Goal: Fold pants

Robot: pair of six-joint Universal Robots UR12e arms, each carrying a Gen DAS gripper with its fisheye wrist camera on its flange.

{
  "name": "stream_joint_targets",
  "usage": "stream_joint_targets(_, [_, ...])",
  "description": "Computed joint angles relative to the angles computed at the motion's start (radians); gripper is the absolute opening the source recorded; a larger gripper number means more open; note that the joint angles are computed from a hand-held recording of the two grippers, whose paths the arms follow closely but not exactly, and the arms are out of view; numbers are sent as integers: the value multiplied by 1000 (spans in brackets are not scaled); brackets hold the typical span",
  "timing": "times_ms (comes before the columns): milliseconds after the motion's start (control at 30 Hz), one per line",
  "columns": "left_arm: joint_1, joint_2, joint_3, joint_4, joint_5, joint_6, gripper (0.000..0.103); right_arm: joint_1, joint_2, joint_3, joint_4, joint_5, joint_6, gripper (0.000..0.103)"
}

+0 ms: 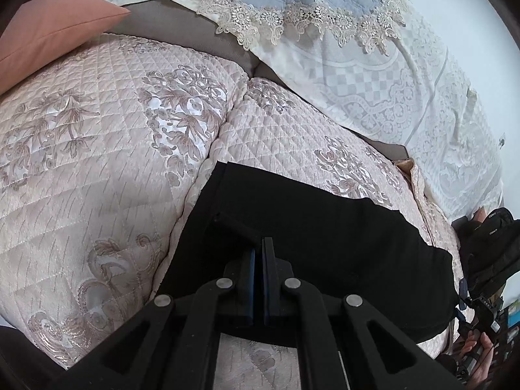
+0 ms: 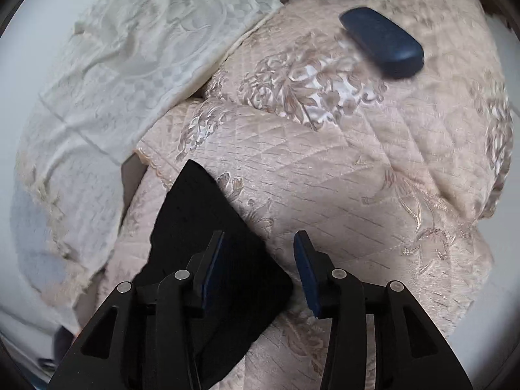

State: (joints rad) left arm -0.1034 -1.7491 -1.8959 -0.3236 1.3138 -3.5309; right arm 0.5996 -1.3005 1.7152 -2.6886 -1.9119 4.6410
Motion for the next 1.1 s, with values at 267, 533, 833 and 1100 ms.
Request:
stream_joint_targets(267, [1,1,0,2,-4,-4,5,-3,32,-75,90,-5,-137,21])
stream_joint_targets(533, [13,10,-6,15,-33,-11,5,14,11,-74,81,-48,-160,8])
stream_joint_targets(833, [17,11,-23,-47,-14,5,5,23,-6,-39,130,-13,-59,9])
stream_joint_targets(1100, [29,41,-31,-87,9,7,13,42,3,-126,339,-119,-126,23])
